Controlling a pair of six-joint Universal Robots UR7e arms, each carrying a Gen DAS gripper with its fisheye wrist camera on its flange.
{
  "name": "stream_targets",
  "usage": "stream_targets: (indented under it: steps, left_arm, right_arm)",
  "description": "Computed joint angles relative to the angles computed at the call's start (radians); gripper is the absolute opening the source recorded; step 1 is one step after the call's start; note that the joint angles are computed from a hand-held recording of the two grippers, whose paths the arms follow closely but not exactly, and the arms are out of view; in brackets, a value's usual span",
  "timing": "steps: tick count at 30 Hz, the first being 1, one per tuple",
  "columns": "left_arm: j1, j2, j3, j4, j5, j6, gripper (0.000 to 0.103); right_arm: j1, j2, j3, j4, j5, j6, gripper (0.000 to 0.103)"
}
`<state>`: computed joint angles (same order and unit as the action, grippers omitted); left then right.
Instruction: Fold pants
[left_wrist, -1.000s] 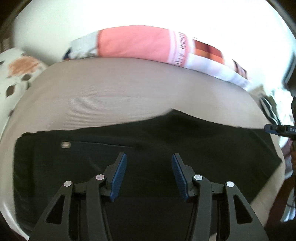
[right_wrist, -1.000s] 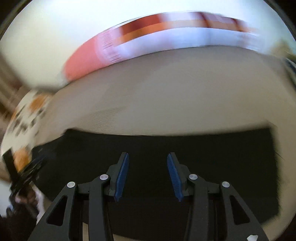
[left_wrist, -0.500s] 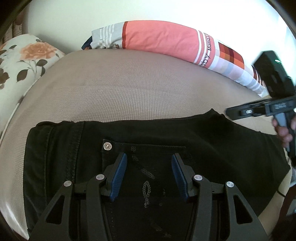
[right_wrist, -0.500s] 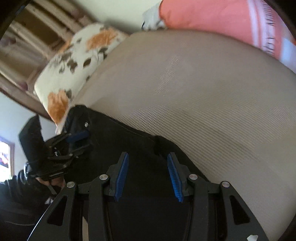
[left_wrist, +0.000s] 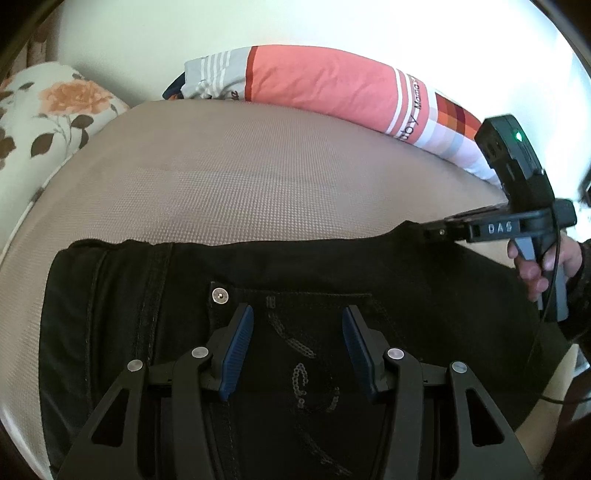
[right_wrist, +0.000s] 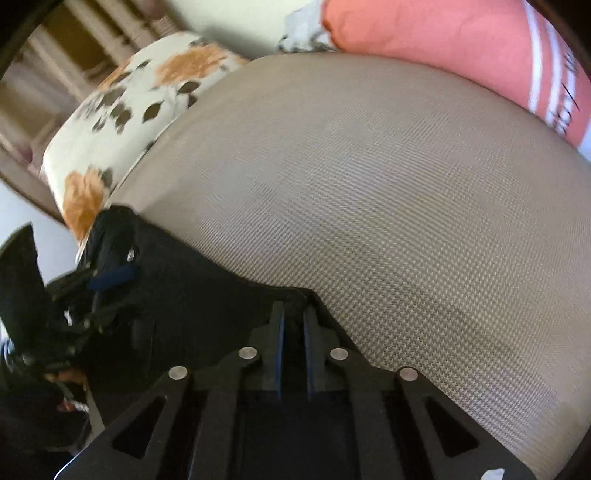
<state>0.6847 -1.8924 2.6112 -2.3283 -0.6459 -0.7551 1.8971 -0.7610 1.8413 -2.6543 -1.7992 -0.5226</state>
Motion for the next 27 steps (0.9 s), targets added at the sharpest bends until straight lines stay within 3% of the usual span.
stream_targets:
  steps: [3, 6, 10, 15, 21, 27]
  left_arm:
    - [-0.014, 0.025, -0.024, 0.085, 0.024, -0.046, 0.052]
    - [-0.037, 0.057, -0.056, 0.154, 0.041, -0.08, 0.052]
    - [-0.043, 0.151, -0.07, -0.033, 0.03, 0.057, 0.052]
    - [-0.006, 0.364, -0.131, -0.306, -0.043, 0.281, 0.052]
    - [0.063, 0.534, -0.216, -0.4, -0.106, 0.358, 0.052]
    - [0.118, 0.63, -0.258, -0.445, -0.075, 0.374, 0.052]
  right_arm:
    - [0.012, -0.029, 0.039, -0.061, -0.025, 0.036, 0.028]
    - [0.013, -0.11, 0.114, -0.14, -0.01, 0.065, 0.028]
    - [0.016, -0.195, 0.207, -0.246, -0.094, 0.092, 0.03]
    - [-0.007, -0.275, 0.306, -0.321, -0.255, 0.104, 0.031]
    - [-0.057, -0.307, 0.379, -0.41, -0.343, 0.107, 0.031]
    - [-0.085, -0.275, 0.404, -0.567, -0.355, 0.054, 0.029]
